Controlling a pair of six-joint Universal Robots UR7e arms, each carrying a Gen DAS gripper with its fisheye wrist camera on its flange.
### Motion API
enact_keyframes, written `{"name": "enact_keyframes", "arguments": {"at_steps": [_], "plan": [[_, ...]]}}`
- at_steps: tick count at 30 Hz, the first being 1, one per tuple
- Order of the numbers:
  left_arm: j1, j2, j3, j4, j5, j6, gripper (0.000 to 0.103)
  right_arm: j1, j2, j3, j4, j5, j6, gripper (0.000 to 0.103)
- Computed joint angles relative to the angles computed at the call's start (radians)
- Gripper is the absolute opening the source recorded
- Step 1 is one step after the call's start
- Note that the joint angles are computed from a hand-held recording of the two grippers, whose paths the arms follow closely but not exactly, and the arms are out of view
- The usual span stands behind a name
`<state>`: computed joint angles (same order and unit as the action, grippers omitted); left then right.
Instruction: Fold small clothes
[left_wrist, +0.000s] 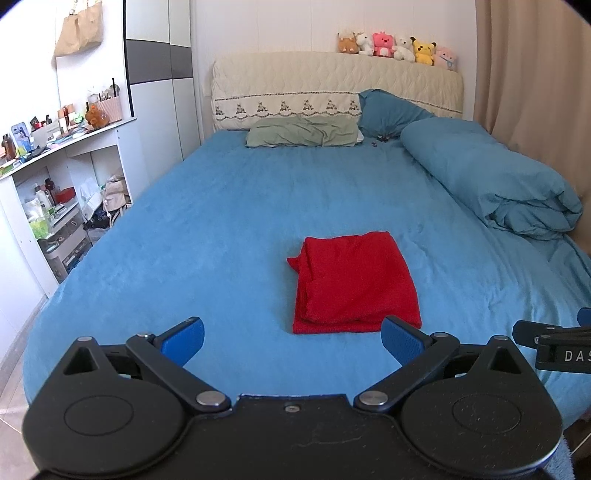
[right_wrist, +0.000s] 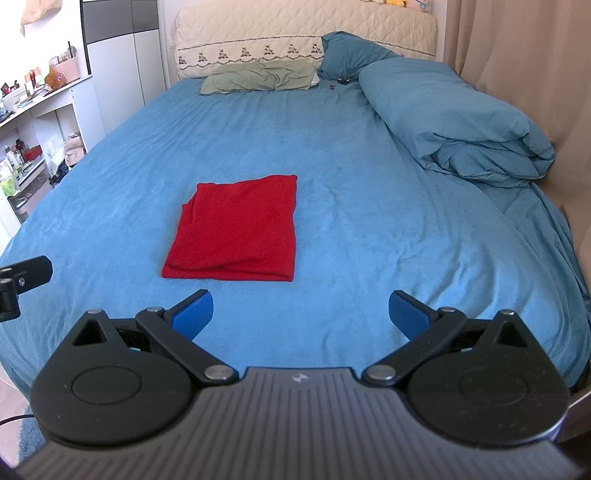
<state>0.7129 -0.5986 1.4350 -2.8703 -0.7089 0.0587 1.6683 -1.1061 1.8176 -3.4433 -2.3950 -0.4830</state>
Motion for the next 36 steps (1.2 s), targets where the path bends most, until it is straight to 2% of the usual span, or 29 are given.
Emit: {"name": "enact_keyframes", "arguments": {"at_steps": [36], "plan": [[-0.006,-0.004,-0.002,0.013,0.021,-0.008,0.103,0.014,0.007,0.001,0.002,-0.018,0.011,0.103]]}}
